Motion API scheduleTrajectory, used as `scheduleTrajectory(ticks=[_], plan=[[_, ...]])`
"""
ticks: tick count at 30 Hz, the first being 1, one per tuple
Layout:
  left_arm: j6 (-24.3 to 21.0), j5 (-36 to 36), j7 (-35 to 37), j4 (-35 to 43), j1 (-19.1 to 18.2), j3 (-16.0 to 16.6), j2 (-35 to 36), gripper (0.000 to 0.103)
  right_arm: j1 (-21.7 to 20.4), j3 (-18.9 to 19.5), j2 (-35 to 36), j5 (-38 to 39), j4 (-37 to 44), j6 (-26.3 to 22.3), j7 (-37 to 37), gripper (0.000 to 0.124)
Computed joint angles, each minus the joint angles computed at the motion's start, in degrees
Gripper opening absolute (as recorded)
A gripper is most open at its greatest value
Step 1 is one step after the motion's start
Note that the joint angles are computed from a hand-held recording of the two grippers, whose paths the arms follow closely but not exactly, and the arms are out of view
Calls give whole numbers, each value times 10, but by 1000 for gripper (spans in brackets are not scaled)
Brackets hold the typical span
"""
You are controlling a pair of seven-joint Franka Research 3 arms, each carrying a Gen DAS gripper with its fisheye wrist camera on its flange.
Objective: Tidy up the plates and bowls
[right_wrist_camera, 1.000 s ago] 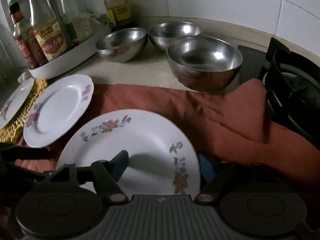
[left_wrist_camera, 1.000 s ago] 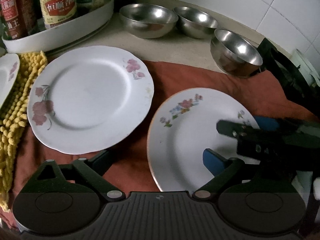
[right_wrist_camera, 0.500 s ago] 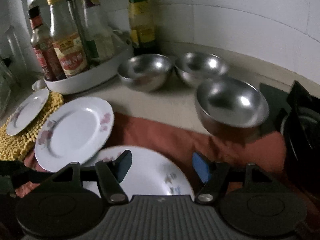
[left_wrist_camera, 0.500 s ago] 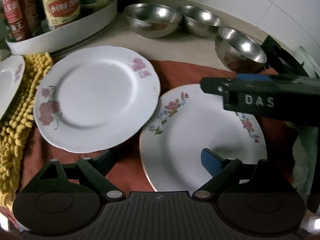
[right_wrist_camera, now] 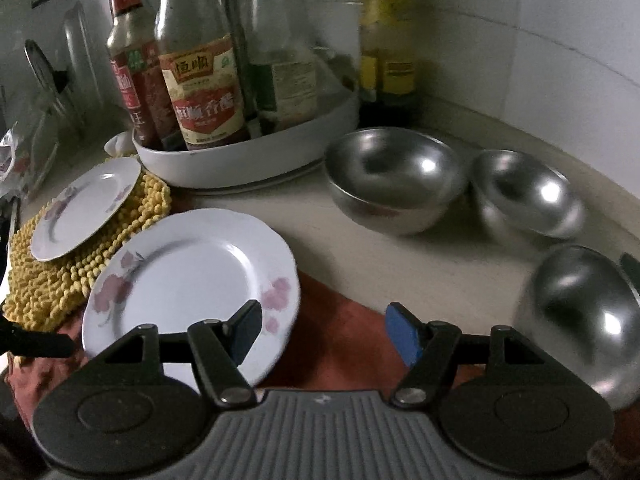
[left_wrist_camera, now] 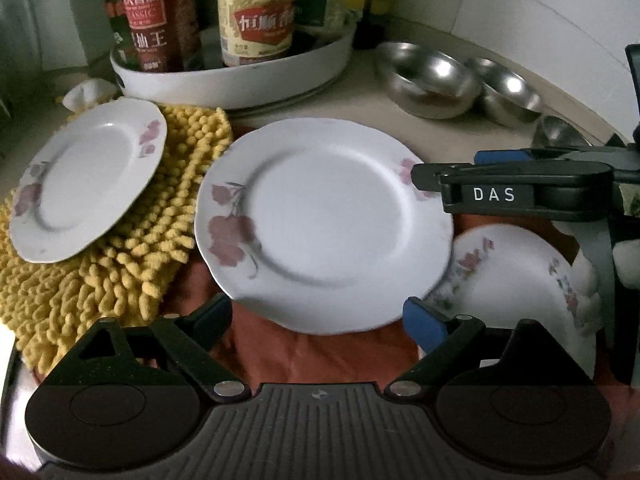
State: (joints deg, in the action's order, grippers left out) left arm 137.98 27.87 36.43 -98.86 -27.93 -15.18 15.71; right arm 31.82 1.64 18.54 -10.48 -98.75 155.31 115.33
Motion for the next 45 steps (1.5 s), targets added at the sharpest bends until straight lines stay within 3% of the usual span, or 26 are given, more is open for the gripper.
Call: scheduleTrajectory(ticks=[11,17,26,45], plan=[[-14,-12,31,44,7,11,38,101,1,4,54,31,69,-42,-11,65],[-38,18,9,72,-9,22,58,102,-9,18,57,64,68,-31,-61,66],[-39,36,-14,90,-16,28,74,103,-15,29,60,117,69,-26,-118,66],[-17,59,-36,75,-19,34,69,103,-41,56,43,217,55,-43,-167,48]])
